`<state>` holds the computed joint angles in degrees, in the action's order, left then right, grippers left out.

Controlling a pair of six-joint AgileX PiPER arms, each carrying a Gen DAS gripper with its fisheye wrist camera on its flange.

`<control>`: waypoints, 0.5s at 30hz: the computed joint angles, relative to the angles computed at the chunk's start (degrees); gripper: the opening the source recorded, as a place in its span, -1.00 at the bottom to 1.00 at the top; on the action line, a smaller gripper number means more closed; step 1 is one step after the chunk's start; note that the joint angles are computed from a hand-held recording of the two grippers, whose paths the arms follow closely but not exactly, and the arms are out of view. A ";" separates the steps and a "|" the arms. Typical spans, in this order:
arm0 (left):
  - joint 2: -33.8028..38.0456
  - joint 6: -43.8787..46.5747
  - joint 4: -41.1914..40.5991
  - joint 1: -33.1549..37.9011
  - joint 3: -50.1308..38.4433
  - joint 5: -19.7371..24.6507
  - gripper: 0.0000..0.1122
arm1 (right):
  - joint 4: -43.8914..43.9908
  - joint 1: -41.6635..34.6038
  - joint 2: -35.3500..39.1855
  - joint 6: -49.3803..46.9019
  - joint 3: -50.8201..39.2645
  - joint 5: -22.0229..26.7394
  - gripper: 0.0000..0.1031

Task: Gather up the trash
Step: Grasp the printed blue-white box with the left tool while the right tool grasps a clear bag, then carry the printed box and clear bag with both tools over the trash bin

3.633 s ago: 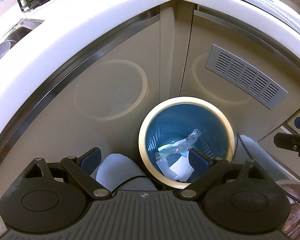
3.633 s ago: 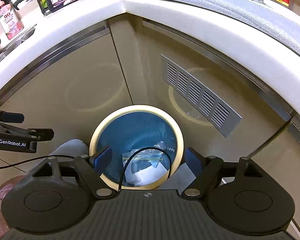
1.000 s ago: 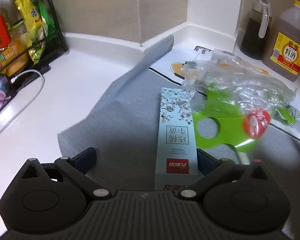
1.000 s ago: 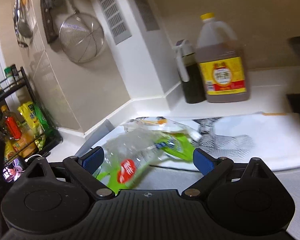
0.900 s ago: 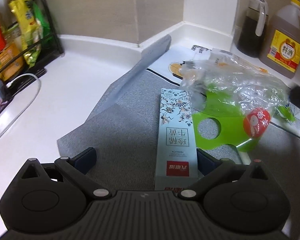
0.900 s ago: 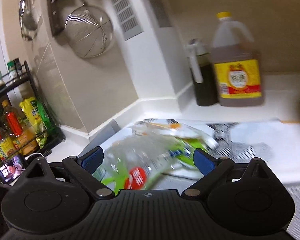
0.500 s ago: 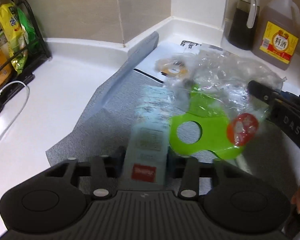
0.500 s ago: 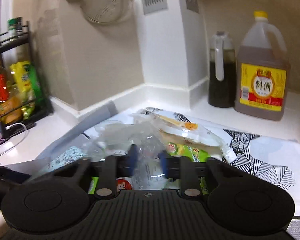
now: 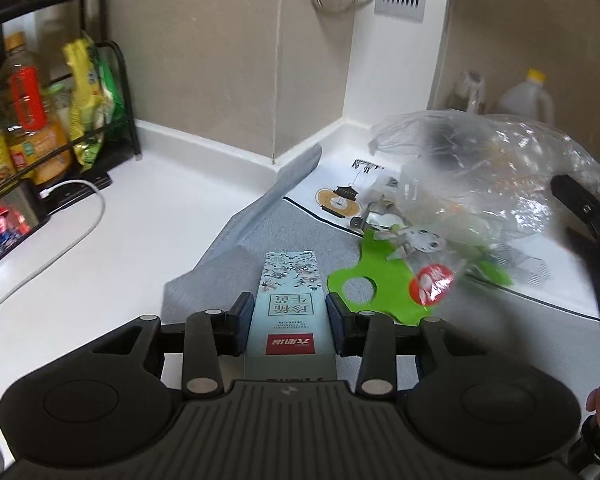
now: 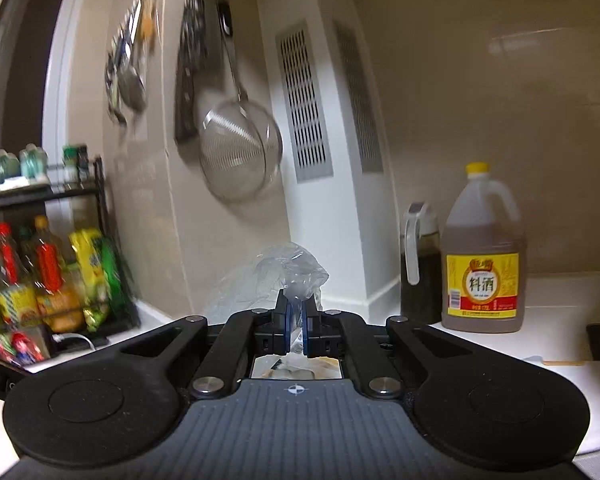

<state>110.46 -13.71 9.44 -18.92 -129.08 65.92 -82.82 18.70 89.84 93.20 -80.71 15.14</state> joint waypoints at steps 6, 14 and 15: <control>-17.23 -1.29 -0.07 0.23 24.59 -9.17 -0.23 | -7.79 4.46 -13.45 8.47 14.11 1.29 -0.89; -38.03 -0.82 -0.11 0.46 48.16 -12.59 -0.23 | 6.49 18.33 -29.43 -5.76 25.81 10.37 -0.89; -40.54 -0.81 -0.04 0.44 50.50 -12.50 -0.23 | 8.95 20.32 -30.82 -8.89 26.50 11.87 -0.89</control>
